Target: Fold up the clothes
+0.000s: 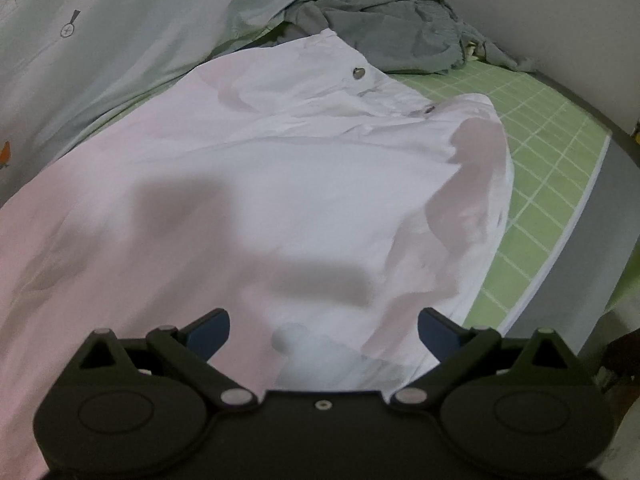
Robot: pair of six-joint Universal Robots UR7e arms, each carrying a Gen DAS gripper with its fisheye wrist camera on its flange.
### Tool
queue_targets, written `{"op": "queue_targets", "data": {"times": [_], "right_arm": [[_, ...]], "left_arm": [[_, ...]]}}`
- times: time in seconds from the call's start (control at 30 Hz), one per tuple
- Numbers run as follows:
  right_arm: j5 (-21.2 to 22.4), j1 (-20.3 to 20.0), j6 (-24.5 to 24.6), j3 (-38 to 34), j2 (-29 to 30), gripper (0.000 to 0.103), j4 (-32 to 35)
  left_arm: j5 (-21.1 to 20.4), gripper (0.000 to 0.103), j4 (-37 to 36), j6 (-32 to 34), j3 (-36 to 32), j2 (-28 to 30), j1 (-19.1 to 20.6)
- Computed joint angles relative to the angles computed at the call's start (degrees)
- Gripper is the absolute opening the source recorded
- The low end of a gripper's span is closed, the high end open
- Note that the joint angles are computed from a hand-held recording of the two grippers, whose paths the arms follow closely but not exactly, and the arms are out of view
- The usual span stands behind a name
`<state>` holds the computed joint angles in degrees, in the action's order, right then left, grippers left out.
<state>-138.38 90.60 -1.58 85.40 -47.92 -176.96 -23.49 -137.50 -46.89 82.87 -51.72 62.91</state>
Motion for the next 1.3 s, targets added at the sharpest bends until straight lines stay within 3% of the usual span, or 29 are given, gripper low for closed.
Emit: {"op": "queue_targets", "data": {"times": [0.1, 0.37, 0.73, 0.87, 1.0, 1.3], "right_arm": [[2.4, -1.2, -1.5, 0.7, -1.4, 0.102, 0.6], [9.0, -5.6, -4.1, 0.9, -6.1, 0.102, 6.3], [16.8, -11.7, -3.1, -1.9, -10.0, 0.102, 17.2], [25.3, -14.5, -2.4, -2.2, -11.7, 0.103, 18.9], [36.3, -17.7, 0.9, -2.8, -13.0, 0.103, 20.1], [58.9, -24.8, 19.1, -1.5, -14.6, 0.103, 18.4]], "left_arm": [[-4.2, 0.042, -1.2, -3.6, 2.8, -0.1, -2.0], [-7.5, 0.061, 4.8, -16.5, 5.9, 1.7, -8.5], [-12.2, 0.065, 11.2, -31.1, 5.9, 5.9, -13.6], [-13.6, 0.065, 10.5, -35.0, 6.8, 7.0, -14.7], [-15.5, 0.066, 4.2, -37.1, 9.8, 7.2, -15.4], [-14.8, 0.067, -14.7, -38.3, 18.4, 6.6, -17.1]]}}
